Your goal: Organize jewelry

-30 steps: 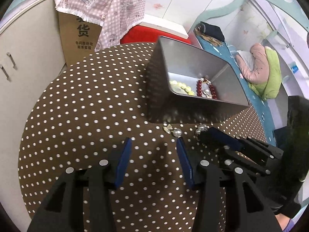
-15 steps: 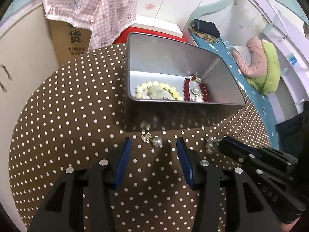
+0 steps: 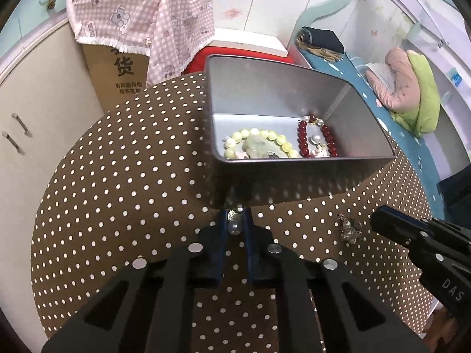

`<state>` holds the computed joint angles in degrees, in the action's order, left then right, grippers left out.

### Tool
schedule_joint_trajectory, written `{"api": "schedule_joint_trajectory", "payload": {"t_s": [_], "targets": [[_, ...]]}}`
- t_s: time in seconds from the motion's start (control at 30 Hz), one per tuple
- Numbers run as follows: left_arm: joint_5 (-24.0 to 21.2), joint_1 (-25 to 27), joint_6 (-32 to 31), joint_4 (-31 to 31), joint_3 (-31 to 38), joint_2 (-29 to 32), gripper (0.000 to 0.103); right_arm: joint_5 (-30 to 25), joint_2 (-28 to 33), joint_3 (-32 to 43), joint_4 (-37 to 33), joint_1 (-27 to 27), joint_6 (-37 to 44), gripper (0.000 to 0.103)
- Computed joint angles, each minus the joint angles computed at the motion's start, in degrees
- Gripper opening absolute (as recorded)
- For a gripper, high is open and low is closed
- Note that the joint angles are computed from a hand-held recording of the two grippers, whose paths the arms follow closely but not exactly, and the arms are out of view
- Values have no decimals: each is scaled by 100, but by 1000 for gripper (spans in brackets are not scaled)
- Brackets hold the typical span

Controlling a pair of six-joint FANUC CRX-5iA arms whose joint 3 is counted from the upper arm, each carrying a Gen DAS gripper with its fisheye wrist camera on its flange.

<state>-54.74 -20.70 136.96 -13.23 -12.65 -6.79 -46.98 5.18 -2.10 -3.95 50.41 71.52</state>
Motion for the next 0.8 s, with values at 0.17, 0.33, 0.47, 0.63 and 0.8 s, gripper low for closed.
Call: {"api": "schedule_joint_trajectory", "payload": {"t_s": [0.17,0.33,0.47,0.63,0.8], "targets": [[303,112,-89,280,-319,-319,9,-15,-81,49,-71,-42,74,6],[287,9,-29,204,-306,-509,9,-277,-27,249,-246,-101,222,6],[238,-60,65,125,-310,-605,9,-259,43,202,-107,-19,33,9],[220,-79,114,152,-403,-691,9,-226,161,0,409,219,-322,10],[238,-121,161,131,-489,-778,9,-157,185,-148,689,337,-518,10]]}}
